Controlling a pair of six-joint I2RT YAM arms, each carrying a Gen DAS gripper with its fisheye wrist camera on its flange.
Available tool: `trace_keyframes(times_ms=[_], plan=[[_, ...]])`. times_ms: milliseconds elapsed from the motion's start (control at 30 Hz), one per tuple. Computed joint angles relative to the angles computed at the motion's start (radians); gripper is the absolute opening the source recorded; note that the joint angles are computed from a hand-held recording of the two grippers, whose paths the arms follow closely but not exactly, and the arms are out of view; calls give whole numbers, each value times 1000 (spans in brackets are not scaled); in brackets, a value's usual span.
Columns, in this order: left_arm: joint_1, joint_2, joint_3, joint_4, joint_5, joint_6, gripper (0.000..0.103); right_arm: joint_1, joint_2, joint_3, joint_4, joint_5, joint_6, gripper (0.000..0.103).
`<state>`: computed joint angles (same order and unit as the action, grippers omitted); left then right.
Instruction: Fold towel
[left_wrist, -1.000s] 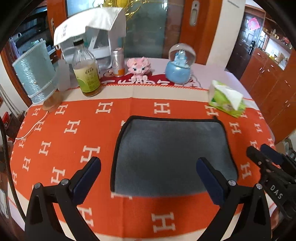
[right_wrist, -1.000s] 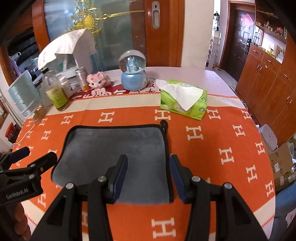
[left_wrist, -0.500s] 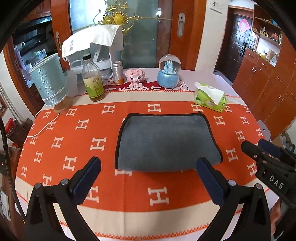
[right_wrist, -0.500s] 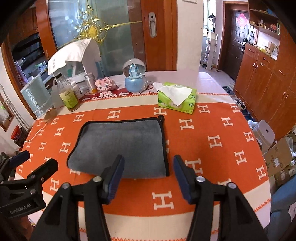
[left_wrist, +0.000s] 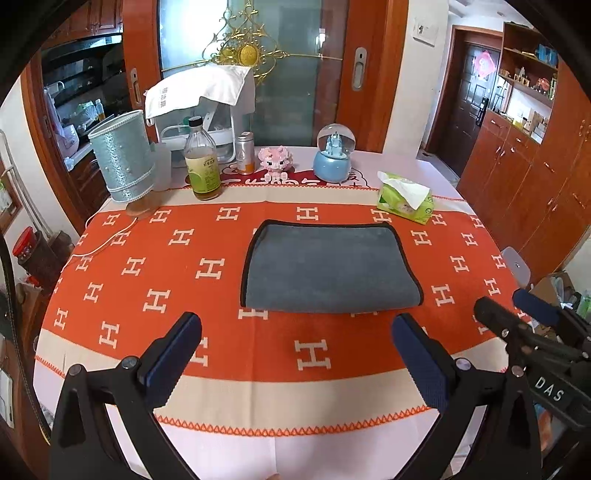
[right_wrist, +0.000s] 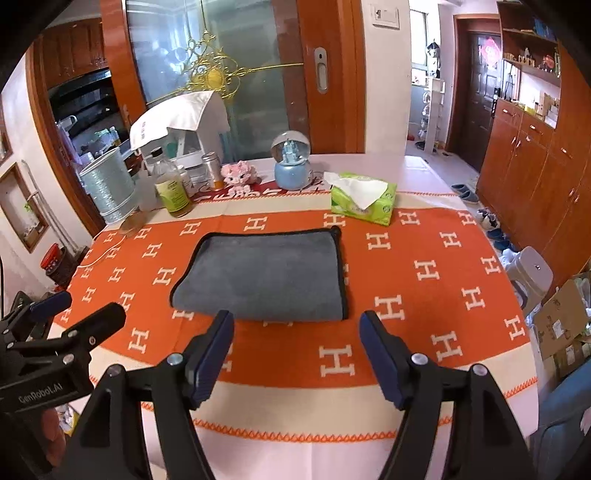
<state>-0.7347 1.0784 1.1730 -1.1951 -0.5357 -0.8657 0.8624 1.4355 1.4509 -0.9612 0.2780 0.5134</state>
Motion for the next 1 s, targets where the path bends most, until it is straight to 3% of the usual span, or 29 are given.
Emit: trace_keyframes(times_ms=[433,767,1000], plan=[[-338,52,54,-182,-100,-309,102,79,-129,-73,-74,8,114,71],[-393,111,76,-221,-109,-392,102,80,-172,-128,-102,4,155,71],[-435,137,101,-266,-148,-450,102,134,-174,-110,-138,97,171,71]])
